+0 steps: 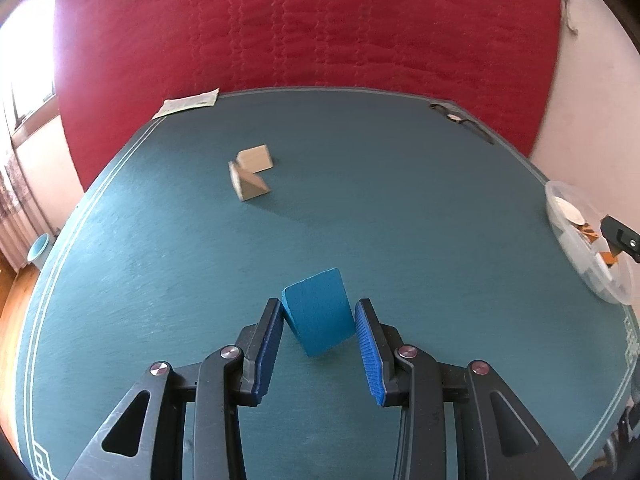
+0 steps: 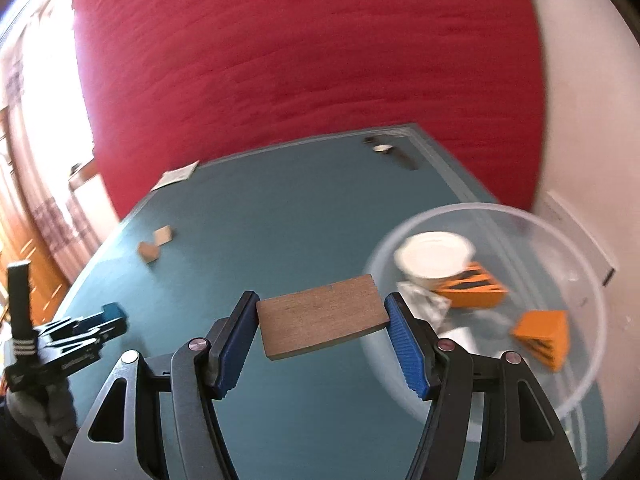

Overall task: Organize rigid objects
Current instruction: 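Carry the wooden block and blue block toward the clear bowl, then open the right tool over the bowl while the left tool drops the blue block in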

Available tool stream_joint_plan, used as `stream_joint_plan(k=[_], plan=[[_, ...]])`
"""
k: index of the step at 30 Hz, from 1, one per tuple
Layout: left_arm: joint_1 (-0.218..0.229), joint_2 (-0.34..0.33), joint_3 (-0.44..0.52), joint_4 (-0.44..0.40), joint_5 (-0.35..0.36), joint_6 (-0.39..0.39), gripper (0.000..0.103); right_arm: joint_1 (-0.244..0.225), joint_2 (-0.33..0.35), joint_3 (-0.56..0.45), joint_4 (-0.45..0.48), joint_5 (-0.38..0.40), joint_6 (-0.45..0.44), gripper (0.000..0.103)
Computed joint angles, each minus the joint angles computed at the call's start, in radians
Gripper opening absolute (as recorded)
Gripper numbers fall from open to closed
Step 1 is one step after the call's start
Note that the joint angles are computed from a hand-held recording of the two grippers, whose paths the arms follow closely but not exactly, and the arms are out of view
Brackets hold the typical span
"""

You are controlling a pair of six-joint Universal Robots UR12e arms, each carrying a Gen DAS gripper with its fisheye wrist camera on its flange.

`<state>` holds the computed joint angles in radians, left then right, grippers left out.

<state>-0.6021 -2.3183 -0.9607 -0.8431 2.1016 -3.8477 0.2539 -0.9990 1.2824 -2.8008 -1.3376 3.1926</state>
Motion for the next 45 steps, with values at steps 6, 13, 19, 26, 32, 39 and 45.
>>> stream_joint_plan(k=[6,13,19,26,32,39,45], plan=[[-0.009,-0.02,0.039,0.003,-0.005,0.016,0.039,-0.026,-0.012,0.025,-0.02,-0.079,0.059,0.065],[-0.018,-0.05,0.097,-0.002,-0.019,0.033,0.039,-0.051,-0.016,0.039,-0.024,-0.12,0.094,0.065],[-0.027,-0.084,0.16,-0.005,-0.035,0.065,0.039,-0.062,-0.007,0.036,-0.022,-0.143,0.103,0.065],[-0.035,-0.129,0.246,-0.034,-0.05,0.103,0.039,-0.074,0.0,0.032,-0.017,-0.123,0.125,0.066],[-0.043,-0.174,0.334,-0.051,-0.063,0.153,0.039,-0.08,0.0,0.035,-0.037,-0.099,0.137,0.07],[-0.055,-0.245,0.475,-0.075,-0.082,0.238,0.039,-0.082,-0.005,0.046,-0.074,-0.132,0.173,0.07],[-0.059,-0.332,0.653,-0.139,-0.124,0.29,0.039,-0.077,-0.007,0.05,-0.095,-0.228,0.212,0.07]])
